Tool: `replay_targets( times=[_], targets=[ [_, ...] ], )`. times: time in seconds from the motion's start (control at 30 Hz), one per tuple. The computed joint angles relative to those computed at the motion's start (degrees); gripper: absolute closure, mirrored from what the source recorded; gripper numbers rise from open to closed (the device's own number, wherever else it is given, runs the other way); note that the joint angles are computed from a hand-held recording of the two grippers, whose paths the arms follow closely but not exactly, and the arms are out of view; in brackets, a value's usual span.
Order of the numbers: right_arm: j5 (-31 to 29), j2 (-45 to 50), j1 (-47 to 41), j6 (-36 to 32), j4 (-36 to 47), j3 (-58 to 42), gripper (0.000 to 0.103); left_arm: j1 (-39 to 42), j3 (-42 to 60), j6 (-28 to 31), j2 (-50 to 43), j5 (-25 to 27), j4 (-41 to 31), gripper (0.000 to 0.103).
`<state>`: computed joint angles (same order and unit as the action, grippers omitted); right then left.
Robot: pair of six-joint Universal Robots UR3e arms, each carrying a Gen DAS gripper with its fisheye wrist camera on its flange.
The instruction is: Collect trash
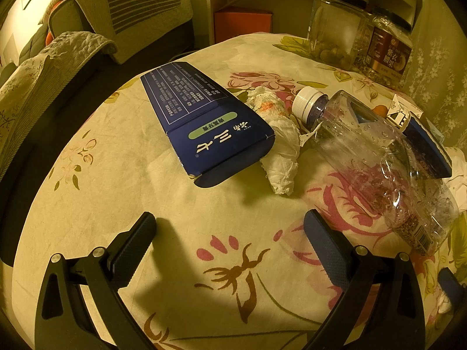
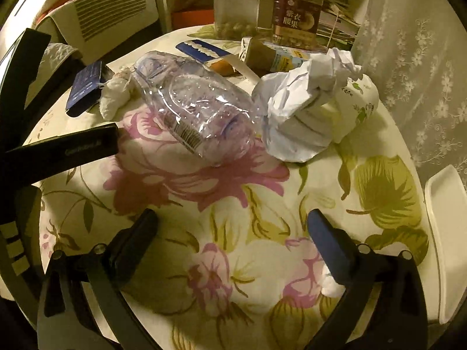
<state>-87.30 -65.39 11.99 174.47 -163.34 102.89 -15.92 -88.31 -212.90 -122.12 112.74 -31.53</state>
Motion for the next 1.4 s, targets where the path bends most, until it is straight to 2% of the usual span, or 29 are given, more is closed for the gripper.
replay_targets(
  times=[0.1,1.4],
  targets=[
    [0.8,2.1,-1.3,-0.8,0.4,-2.4,0.005,0.0,0.0,0.0,0.0,0.0,0.0,0.005],
    [0.7,2.4,-1.2,-0.8,0.5,-2.7,0.005,0.1,-0.2,0.2,0.2,0.0,0.1,0.005]
  ],
)
